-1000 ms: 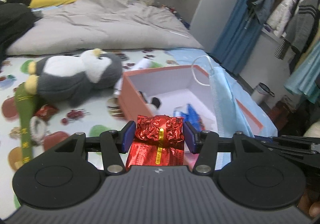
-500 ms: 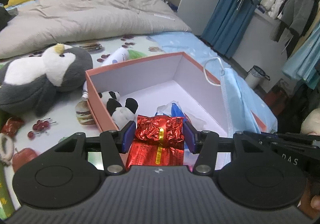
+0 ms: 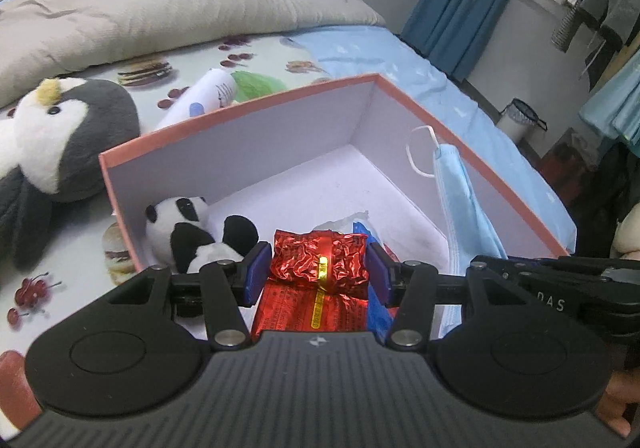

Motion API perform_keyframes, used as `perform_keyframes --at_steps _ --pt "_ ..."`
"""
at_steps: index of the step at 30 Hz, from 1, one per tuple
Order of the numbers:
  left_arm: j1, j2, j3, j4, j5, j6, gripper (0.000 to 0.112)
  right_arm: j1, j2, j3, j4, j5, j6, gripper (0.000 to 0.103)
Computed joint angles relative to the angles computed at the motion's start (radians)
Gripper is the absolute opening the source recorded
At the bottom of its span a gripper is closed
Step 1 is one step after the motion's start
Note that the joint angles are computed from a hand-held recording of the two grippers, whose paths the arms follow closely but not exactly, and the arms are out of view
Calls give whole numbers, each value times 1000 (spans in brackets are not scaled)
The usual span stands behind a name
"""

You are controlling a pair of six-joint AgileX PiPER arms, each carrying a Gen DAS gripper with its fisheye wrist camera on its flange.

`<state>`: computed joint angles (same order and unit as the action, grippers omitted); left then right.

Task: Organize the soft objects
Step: 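Open the left tool in the box while the right tool releases the face mask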

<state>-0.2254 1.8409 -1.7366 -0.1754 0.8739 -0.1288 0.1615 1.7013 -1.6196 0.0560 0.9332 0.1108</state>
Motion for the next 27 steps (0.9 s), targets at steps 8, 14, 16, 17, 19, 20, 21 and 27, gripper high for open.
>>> perform_keyframes --at_steps 8,14,16,17,19,20,21,27 --pt "4 15 -13 0 -3 -3 74 -33 21 -7 53 31 8 33" --pt "2 -72 52 15 -16 -7 74 -30 -42 36 63 18 21 41" --pt "-2 -111 77 27 -17 -17 74 -24 -74 57 62 14 21 41" --pt "-4 -134 93 34 -16 -21 74 -21 -89 65 61 13 20 41" --pt "-10 -185 132 50 -20 -34 74 -14 -130 93 69 9 14 41" --pt "-13 -211 152 58 -22 -42 74 -9 -153 109 71 5 15 41" --pt "-16 -237 173 64 -23 -50 74 -4 -170 121 72 3 18 41" --pt "-23 -405 295 104 -15 -98 74 39 -296 204 77 -10 38 41"
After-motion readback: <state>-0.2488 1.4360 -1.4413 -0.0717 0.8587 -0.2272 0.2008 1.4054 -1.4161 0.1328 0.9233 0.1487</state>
